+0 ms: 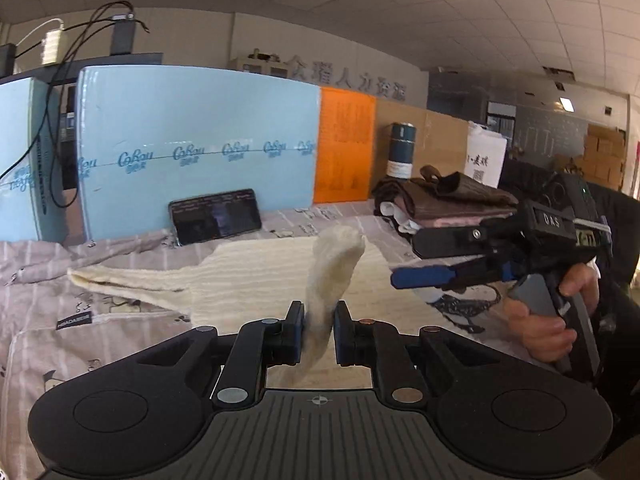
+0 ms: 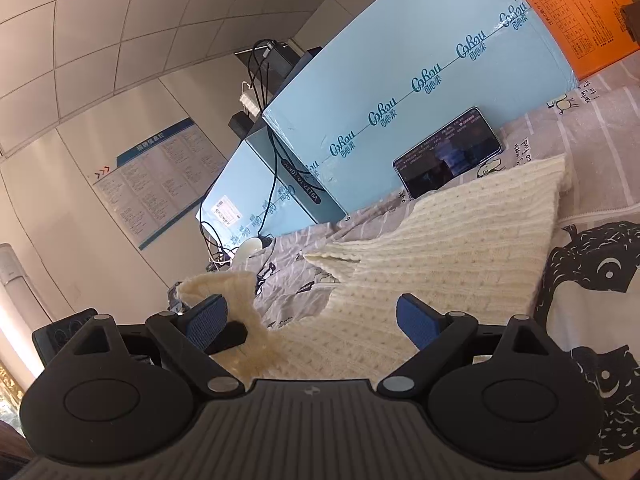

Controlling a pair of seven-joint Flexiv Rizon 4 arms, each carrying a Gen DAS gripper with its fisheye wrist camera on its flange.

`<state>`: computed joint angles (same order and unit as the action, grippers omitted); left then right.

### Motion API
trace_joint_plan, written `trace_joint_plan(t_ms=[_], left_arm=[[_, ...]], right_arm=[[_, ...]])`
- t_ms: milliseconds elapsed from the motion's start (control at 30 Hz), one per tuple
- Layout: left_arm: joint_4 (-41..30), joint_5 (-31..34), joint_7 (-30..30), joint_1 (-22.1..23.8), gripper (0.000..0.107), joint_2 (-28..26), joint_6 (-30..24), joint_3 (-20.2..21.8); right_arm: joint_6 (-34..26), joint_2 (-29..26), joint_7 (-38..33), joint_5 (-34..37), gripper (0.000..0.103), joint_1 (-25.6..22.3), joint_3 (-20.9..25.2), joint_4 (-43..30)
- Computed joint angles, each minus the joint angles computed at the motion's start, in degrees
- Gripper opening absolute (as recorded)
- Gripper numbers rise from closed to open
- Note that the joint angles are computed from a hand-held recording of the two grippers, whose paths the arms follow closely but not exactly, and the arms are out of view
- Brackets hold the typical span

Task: Fold clothes

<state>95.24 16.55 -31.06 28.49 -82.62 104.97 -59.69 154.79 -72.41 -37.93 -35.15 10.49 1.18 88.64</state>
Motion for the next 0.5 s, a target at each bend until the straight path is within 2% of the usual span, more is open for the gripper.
trace_joint_plan(t_ms=[33, 67, 100, 133, 167, 233, 300, 400, 433, 467, 500], left_arm=[[-0.4, -0.7, 0.0, -2.0, 0.02, 2.4, -0.6, 2.9], [-0.7, -1.3, -0.1, -3.4, 0.028, 3.7, -0.5, 4.9], [-0.5, -2.0, 1.0, -4.0, 0.034, 4.2, -0.5, 5.5], [-0.3, -0.6, 1.6, -2.9, 0.05, 3.1, -1.6, 4.2], [0.6, 1.1, 3.5, -0.4, 0.066, 0.7, -3.2, 1.1], [2.9, 2.7, 8.0, 4.0, 0.08, -3.9, -5.2, -4.4], [4.3, 2.6, 9.4, 4.9, 0.081, -4.9, -1.3, -5.5], [3.4, 0.2, 3.9, 1.3, 0.085, 0.3, 10.1, 0.9], [2.9, -2.3, 1.9, -1.1, 0.085, 3.1, 13.3, 4.8], [2.5, -5.1, 0.4, -3.5, 0.085, 5.6, 15.8, 8.6], [2.2, -7.5, -0.4, -5.4, 0.085, 7.7, 16.0, 11.7]], right_arm=[[0.1, 0.0, -0.1, 0.2, 0.092, 0.0, 0.0, 0.0], [0.2, 0.0, -0.1, 0.4, 0.092, 0.0, 0.1, 0.1], [0.2, 0.0, -0.1, 0.6, 0.092, 0.1, 0.1, 0.2], [0.1, 0.0, -0.1, 0.7, 0.092, 0.1, 0.1, 0.2], [0.1, 0.0, 0.0, 0.7, 0.092, 0.1, 0.1, 0.2], [-0.6, 0.3, -0.1, 0.8, 0.092, 0.3, -0.1, 0.5], [-2.7, 1.6, -0.8, 1.6, 0.092, 0.9, -0.6, 1.8], [-9.8, 5.8, -5.1, 3.0, 0.092, 3.3, -2.6, 5.7], [-10.8, 6.7, -7.5, 2.6, 0.092, 4.0, -3.2, 6.4], [-11.5, 7.3, -10.1, 2.1, 0.092, 4.6, -3.8, 6.9], [-12.8, 8.1, -13.6, 2.6, 0.092, 6.1, -4.9, 7.7]])
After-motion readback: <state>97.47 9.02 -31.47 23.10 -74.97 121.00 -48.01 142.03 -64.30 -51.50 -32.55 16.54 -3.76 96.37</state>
